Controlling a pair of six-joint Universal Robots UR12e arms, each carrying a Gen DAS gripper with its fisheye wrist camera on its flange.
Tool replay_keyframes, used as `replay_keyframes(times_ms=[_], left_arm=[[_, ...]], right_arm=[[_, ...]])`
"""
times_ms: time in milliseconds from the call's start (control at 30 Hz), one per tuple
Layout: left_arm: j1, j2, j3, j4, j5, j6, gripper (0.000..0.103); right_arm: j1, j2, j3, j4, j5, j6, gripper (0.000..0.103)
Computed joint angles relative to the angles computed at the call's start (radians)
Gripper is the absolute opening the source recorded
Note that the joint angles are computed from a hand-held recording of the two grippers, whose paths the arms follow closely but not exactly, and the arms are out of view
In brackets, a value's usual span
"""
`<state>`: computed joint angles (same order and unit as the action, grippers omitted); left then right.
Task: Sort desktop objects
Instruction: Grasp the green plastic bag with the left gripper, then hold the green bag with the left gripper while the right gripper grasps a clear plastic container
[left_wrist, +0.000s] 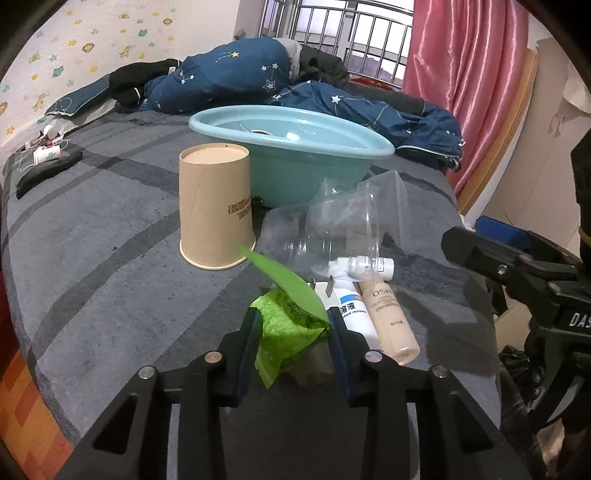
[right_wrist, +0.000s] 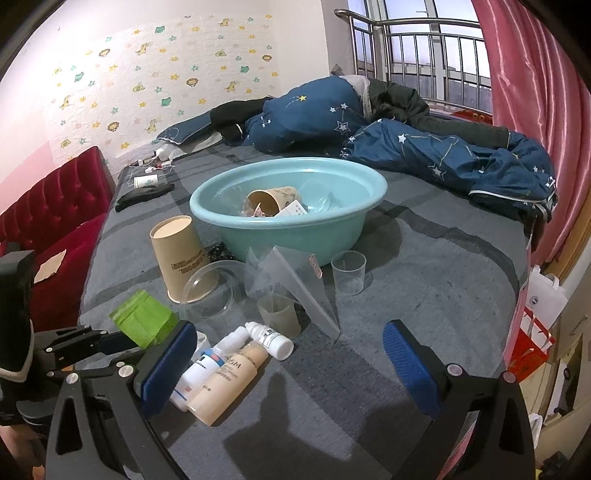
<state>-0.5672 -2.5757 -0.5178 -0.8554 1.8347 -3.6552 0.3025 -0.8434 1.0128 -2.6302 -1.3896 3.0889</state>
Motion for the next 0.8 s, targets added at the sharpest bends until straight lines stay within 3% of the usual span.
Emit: replay_keyframes(times_ms=[800], left_arm=[[0.003,0.086,-0.155,0.080,0.043,-0.032,0.039]], right_arm=[[0.030,-0.012,0.018,0.090,-0.019,-0.075,0.103]])
